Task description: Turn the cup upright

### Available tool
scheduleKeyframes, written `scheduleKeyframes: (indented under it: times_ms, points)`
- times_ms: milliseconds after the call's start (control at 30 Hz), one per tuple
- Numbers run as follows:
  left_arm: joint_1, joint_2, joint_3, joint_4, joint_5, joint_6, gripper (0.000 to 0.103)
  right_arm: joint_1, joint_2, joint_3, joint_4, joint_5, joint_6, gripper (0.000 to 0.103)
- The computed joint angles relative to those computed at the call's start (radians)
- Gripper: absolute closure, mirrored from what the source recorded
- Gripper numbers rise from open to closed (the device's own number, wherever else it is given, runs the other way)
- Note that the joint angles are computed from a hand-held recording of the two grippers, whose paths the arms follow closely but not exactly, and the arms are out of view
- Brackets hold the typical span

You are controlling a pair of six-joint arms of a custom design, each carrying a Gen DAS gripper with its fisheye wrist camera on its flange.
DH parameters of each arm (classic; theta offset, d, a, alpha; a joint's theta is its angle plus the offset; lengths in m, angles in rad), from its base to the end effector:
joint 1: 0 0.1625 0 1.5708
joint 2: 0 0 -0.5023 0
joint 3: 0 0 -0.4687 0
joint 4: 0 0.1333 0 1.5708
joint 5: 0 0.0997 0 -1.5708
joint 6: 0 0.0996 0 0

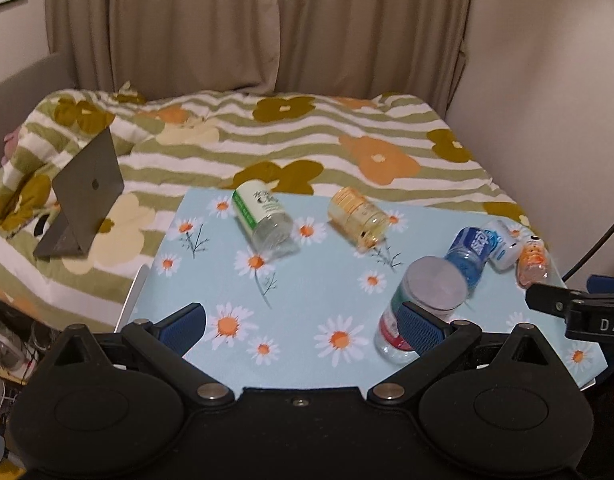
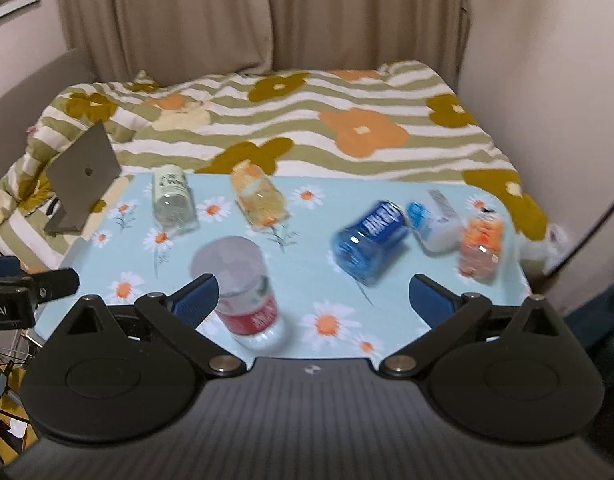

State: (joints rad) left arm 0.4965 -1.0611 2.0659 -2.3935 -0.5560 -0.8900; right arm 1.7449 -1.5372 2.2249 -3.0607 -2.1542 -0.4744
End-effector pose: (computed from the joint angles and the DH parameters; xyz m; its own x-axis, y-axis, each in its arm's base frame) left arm -0.4105 -0.4702 0.1356 -0.7451 -0.0258 -0.6665 0.4540 0.7124 -0.5351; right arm 0.1653 -0.4868 0.3809 -0.7372 -0.0944 0.6690 -0.5139 0.7211 -0.4646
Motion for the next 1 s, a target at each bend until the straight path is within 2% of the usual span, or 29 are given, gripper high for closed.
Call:
scheduleKeyframes:
  times_ms: [200,1000]
  points:
    - [-0.022,0.036,-0.012,0.008,0.034,0.01,0.0,-0.022,-0.035,0.018,0.018,-0.031,-0.003,0.0]
    - [-0.041,0.056,-0.028,0.06,0.04,0.003,0.0,-0.05,-0.069,0.023,0.062,-0.021,0.002,0.0]
